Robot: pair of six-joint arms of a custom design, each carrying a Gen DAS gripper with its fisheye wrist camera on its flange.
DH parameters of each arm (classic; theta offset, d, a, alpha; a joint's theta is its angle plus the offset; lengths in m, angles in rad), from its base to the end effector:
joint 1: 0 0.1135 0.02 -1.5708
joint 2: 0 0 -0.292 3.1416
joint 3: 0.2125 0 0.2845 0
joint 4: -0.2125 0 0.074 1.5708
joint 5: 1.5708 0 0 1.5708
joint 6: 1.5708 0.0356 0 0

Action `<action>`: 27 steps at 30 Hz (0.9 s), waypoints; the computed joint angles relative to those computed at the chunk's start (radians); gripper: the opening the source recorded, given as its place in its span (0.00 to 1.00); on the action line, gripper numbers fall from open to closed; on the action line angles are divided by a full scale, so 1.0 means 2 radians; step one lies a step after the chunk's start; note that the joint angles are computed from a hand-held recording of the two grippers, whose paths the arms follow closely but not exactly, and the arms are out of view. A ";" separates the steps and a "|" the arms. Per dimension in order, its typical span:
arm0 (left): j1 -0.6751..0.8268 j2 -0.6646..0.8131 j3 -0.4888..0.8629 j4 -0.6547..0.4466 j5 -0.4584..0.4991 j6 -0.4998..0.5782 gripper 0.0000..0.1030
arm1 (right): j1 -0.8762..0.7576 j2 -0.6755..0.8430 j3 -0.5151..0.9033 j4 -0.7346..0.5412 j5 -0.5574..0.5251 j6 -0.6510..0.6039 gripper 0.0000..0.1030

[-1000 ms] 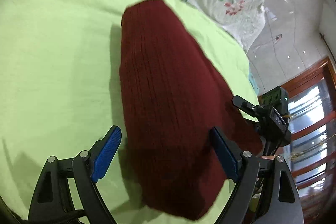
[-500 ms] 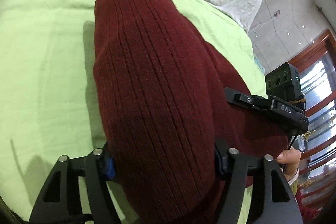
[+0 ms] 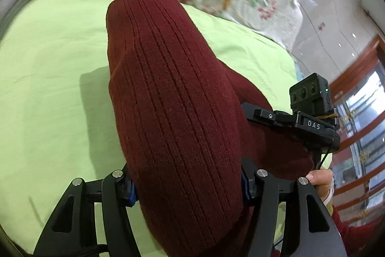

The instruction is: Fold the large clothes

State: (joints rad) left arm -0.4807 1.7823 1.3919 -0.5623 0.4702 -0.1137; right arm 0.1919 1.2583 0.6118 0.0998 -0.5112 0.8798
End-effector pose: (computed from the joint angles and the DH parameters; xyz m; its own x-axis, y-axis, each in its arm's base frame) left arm 0.3672 -0.2097 0.2625 -0.7911 0.2985 -0.5339 0.5589 0.7075 -0.4326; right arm 0.2697 0.0701 0.2171 -0.7696 0.5352 -0.3484 0.0258 0.5712 0.8204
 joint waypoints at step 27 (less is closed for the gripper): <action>0.099 -0.127 -0.150 0.115 -0.008 0.018 0.57 | 0.076 0.122 0.154 -0.121 0.117 -0.043 0.25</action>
